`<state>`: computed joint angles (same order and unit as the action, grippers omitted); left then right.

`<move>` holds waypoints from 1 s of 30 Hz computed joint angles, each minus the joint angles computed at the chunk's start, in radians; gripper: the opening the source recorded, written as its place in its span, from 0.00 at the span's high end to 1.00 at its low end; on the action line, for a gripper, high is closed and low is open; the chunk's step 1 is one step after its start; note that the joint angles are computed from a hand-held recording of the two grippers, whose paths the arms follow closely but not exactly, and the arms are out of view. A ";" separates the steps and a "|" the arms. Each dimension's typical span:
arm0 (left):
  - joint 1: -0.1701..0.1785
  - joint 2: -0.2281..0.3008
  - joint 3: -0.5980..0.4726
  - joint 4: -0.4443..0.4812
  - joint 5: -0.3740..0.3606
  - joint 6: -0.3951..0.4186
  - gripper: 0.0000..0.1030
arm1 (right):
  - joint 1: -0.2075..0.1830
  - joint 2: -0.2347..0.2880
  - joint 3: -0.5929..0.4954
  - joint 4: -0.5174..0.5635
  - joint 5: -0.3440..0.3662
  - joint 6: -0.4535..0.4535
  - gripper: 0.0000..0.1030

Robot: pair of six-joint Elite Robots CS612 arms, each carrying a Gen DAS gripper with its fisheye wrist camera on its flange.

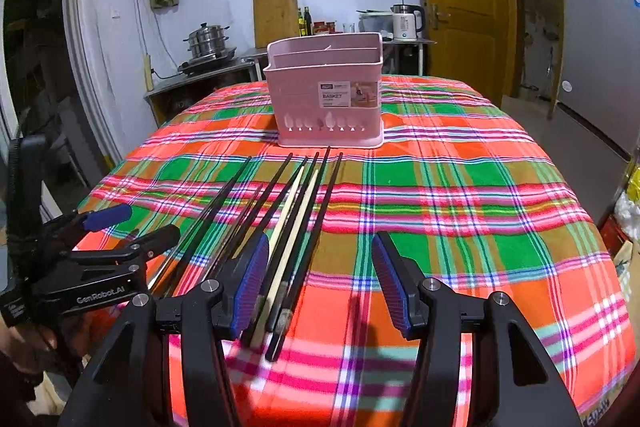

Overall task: Organize utensils
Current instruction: 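Close the right tool on a black chopstick while the left tool grasps a metal chopstick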

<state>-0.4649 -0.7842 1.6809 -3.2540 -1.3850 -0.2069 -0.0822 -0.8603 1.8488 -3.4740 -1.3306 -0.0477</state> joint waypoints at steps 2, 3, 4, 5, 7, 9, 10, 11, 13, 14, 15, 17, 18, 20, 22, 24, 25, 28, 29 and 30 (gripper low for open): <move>0.009 0.006 -0.021 0.036 -0.019 -0.005 0.27 | 0.002 0.006 -0.019 0.024 0.002 -0.001 0.47; 0.014 0.008 -0.029 0.051 -0.026 -0.005 0.29 | 0.002 0.010 -0.030 0.039 0.002 -0.002 0.47; 0.017 0.012 -0.040 0.064 -0.032 -0.005 0.30 | 0.003 0.013 -0.042 0.054 0.004 -0.001 0.47; 0.021 0.015 -0.052 0.085 -0.043 -0.005 0.30 | 0.003 0.017 -0.053 0.070 0.005 -0.001 0.47; 0.027 0.020 -0.074 0.128 -0.066 -0.010 0.32 | 0.006 0.024 -0.076 0.102 -0.001 -0.005 0.47; 0.034 0.025 -0.095 0.170 -0.095 -0.013 0.32 | 0.006 0.033 -0.102 0.139 -0.001 -0.002 0.47; 0.034 0.028 -0.103 0.186 -0.098 -0.012 0.32 | 0.006 0.036 -0.112 0.155 0.000 0.001 0.47; 0.036 0.031 -0.112 0.202 -0.102 -0.012 0.32 | 0.006 0.039 -0.123 0.172 0.000 0.005 0.47; 0.041 0.037 -0.128 0.225 -0.120 -0.020 0.33 | 0.005 0.046 -0.141 0.199 0.005 0.009 0.48; 0.043 0.040 -0.135 0.232 -0.124 -0.022 0.33 | 0.004 0.051 -0.152 0.213 0.008 0.009 0.48; 0.044 0.044 -0.145 0.239 -0.123 -0.021 0.33 | 0.004 0.055 -0.162 0.227 0.009 0.010 0.50; 0.047 0.050 -0.160 0.256 -0.124 -0.021 0.33 | 0.005 0.062 -0.183 0.263 0.009 0.008 0.54; 0.049 0.054 -0.168 0.264 -0.126 -0.023 0.33 | 0.005 0.066 -0.193 0.279 0.010 0.006 0.57; 0.052 0.059 -0.184 0.284 -0.135 -0.025 0.33 | 0.007 0.073 -0.211 0.307 0.012 -0.003 0.61; 0.055 0.063 -0.192 0.292 -0.142 -0.031 0.33 | 0.008 0.080 -0.229 0.332 0.014 -0.009 0.64; 0.055 0.065 -0.198 0.297 -0.143 -0.039 0.35 | 0.011 0.087 -0.245 0.354 0.010 -0.013 0.65; 0.053 0.067 -0.203 0.308 -0.130 -0.035 0.38 | 0.012 0.092 -0.255 0.365 0.007 -0.016 0.67; 0.045 0.070 -0.205 0.309 -0.091 -0.008 0.40 | 0.013 0.100 -0.278 0.395 0.005 -0.012 0.71; 0.045 0.072 -0.207 0.307 -0.088 -0.007 0.40 | 0.013 0.103 -0.285 0.403 0.004 -0.011 0.71; 0.045 0.072 -0.205 0.304 -0.086 -0.005 0.41 | 0.014 0.106 -0.292 0.408 0.001 -0.010 0.71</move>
